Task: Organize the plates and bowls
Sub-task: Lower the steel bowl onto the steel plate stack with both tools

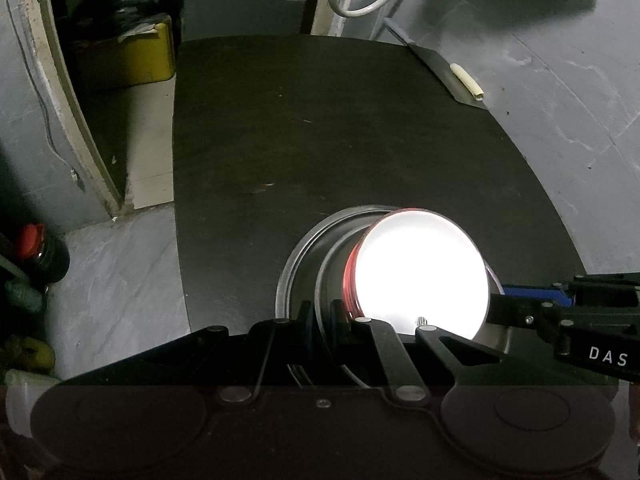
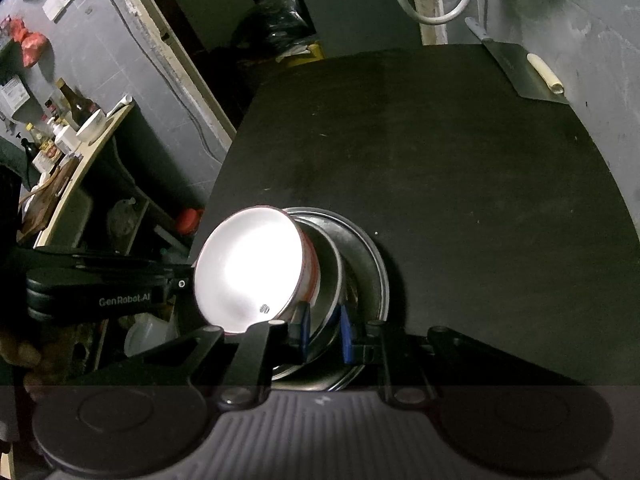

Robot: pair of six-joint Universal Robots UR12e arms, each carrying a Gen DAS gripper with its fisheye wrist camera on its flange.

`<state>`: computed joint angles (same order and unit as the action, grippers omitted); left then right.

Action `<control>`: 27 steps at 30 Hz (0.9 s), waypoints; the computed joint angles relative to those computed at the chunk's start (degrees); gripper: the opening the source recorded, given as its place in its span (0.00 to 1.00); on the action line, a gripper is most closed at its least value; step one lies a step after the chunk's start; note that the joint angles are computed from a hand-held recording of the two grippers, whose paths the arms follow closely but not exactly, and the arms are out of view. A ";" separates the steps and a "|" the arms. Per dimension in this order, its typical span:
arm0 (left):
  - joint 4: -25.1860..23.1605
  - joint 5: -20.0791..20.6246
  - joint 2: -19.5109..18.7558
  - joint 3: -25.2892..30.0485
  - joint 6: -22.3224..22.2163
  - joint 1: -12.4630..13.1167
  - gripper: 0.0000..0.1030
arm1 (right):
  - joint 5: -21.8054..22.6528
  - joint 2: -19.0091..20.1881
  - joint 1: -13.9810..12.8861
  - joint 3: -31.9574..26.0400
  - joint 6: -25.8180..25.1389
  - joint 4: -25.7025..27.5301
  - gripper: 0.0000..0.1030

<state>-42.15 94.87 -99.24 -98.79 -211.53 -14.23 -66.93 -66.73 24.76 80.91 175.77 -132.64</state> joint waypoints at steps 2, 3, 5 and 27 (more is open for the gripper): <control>0.02 0.03 0.01 0.03 -0.09 0.00 0.07 | 0.05 0.00 0.01 0.00 0.28 -0.16 0.17; 0.03 0.01 0.02 0.03 -0.08 0.04 0.07 | 0.05 -0.03 0.01 0.06 0.40 -0.25 0.17; 0.03 0.09 0.02 0.04 -0.09 0.01 0.07 | -0.04 -0.04 0.05 0.08 0.57 -0.37 0.17; 1.19 1.08 0.04 -0.22 -0.02 -0.26 0.07 | -1.16 -0.47 0.29 1.03 1.36 -2.28 0.17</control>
